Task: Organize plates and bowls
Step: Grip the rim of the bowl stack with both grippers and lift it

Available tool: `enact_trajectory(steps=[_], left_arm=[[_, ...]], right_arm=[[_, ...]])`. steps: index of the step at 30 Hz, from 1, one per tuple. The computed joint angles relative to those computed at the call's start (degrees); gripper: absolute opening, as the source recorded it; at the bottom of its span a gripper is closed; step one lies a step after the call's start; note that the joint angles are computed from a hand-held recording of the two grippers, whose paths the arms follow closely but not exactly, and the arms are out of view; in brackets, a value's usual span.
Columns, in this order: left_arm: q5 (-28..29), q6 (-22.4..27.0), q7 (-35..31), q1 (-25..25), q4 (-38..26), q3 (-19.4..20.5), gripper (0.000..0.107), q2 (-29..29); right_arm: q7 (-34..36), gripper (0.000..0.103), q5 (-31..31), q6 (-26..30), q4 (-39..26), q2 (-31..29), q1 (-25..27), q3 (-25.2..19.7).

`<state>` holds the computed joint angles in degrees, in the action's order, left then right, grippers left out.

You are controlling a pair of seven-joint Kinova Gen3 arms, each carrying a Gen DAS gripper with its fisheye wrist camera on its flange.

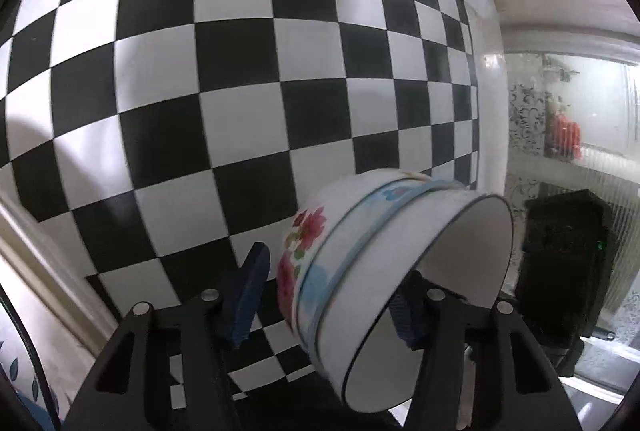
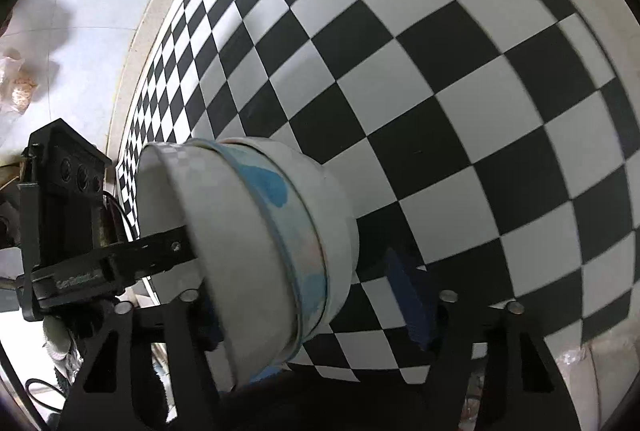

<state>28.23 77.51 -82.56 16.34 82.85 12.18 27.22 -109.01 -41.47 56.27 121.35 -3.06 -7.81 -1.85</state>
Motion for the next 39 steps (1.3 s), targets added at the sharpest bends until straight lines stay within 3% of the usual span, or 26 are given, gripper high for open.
enact_trajectory(steps=[2,9,20,29,39], left_arm=[[0.70,-0.51,-0.83,-0.45,0.22,0.16,0.050,0.08],[-2.64,-1.73,-0.35,1.84,-0.16,-0.15,0.048,-1.51],[-4.37,-3.47,-0.26,1.72,1.45,-0.63,0.048,-4.32],[-4.66,-3.52,-0.15,0.98,1.15,-0.91,0.048,-6.65],[-5.02,-0.94,-0.10,-1.87,0.65,-2.47,0.048,-11.99]], right_arm=[[2.67,0.059,-2.94,-1.02,1.19,0.38,-0.06,0.97],[2.69,0.058,-3.51,-2.38,1.97,0.44,0.41,0.29],[-2.84,0.052,0.23,-3.23,-2.17,0.04,-2.50,-1.82],[-7.76,0.051,4.21,-3.43,-8.34,1.56,-5.02,-3.25],[-12.80,0.051,8.31,-0.52,-21.65,6.82,-8.56,-5.72]])
